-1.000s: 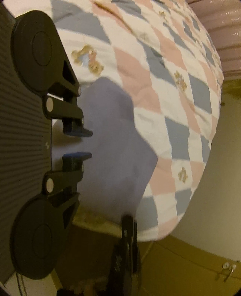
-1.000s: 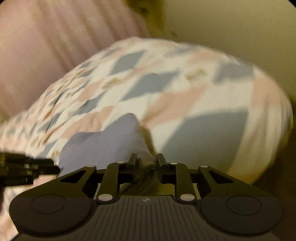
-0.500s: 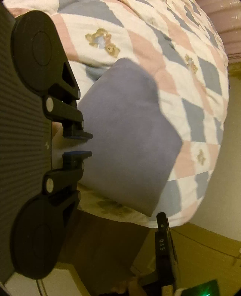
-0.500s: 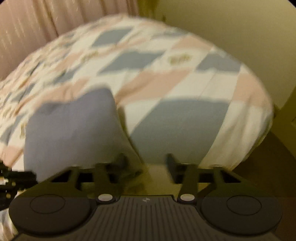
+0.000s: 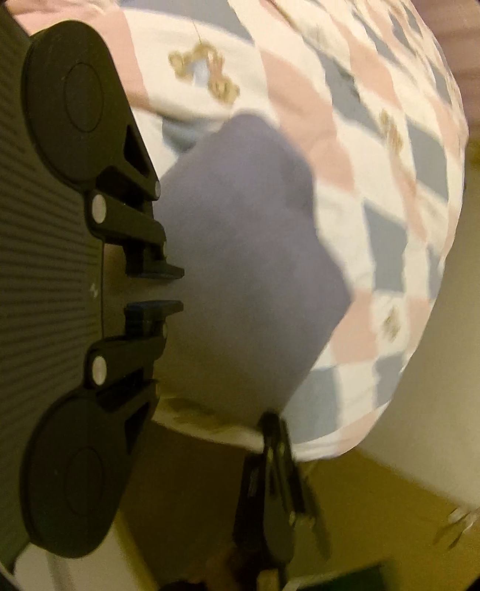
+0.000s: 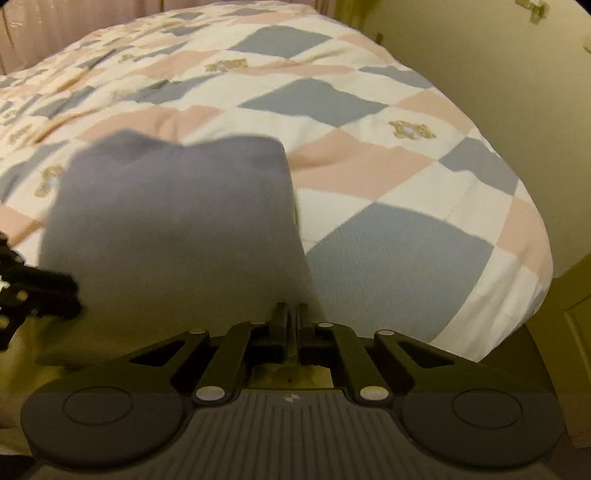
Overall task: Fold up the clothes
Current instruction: 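Pat the folded grey shirt flat with both open grippers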
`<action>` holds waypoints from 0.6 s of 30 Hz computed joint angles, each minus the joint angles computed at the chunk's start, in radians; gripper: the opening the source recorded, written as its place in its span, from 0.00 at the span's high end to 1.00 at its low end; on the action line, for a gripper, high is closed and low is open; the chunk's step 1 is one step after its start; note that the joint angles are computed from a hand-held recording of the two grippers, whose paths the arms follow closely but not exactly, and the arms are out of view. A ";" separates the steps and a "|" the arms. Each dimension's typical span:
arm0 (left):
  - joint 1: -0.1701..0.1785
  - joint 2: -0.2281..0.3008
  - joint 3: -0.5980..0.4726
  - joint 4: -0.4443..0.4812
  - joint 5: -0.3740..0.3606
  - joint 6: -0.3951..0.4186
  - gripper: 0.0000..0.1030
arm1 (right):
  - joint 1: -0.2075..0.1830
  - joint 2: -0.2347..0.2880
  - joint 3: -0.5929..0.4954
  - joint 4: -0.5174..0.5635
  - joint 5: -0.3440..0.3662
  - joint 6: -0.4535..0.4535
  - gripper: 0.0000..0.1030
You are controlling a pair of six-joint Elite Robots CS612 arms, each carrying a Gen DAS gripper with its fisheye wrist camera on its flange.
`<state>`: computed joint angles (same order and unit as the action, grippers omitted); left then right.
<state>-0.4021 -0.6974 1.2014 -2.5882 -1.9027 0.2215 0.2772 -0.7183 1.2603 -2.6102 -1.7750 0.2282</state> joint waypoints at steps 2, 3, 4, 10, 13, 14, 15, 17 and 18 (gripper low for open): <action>-0.008 0.001 -0.011 -0.015 0.060 -0.089 0.91 | -0.009 -0.021 0.019 -0.066 0.045 -0.008 0.92; -0.012 0.002 -0.017 -0.019 0.091 -0.132 0.90 | -0.015 -0.023 0.019 -0.098 0.079 -0.029 0.92; -0.019 0.007 -0.025 -0.013 0.135 -0.172 0.90 | -0.021 -0.022 0.015 -0.124 0.113 -0.053 0.92; -0.062 0.037 -0.025 -0.026 0.306 -0.340 0.90 | -0.051 0.061 -0.042 -0.093 0.193 -0.219 0.92; -0.080 0.019 -0.003 -0.029 0.374 -0.352 0.90 | -0.067 0.075 -0.015 -0.172 0.233 -0.263 0.91; -0.084 0.011 0.002 -0.023 0.387 -0.361 0.89 | -0.071 0.072 -0.011 -0.172 0.247 -0.265 0.91; -0.087 0.000 0.009 -0.011 0.397 -0.369 0.89 | -0.076 0.067 -0.008 -0.167 0.260 -0.266 0.91; -0.096 -0.023 0.023 0.019 0.420 -0.383 0.89 | -0.084 0.049 0.005 -0.173 0.284 -0.254 0.91; -0.099 -0.036 0.033 0.026 0.421 -0.388 0.89 | -0.088 0.040 0.012 -0.178 0.296 -0.247 0.90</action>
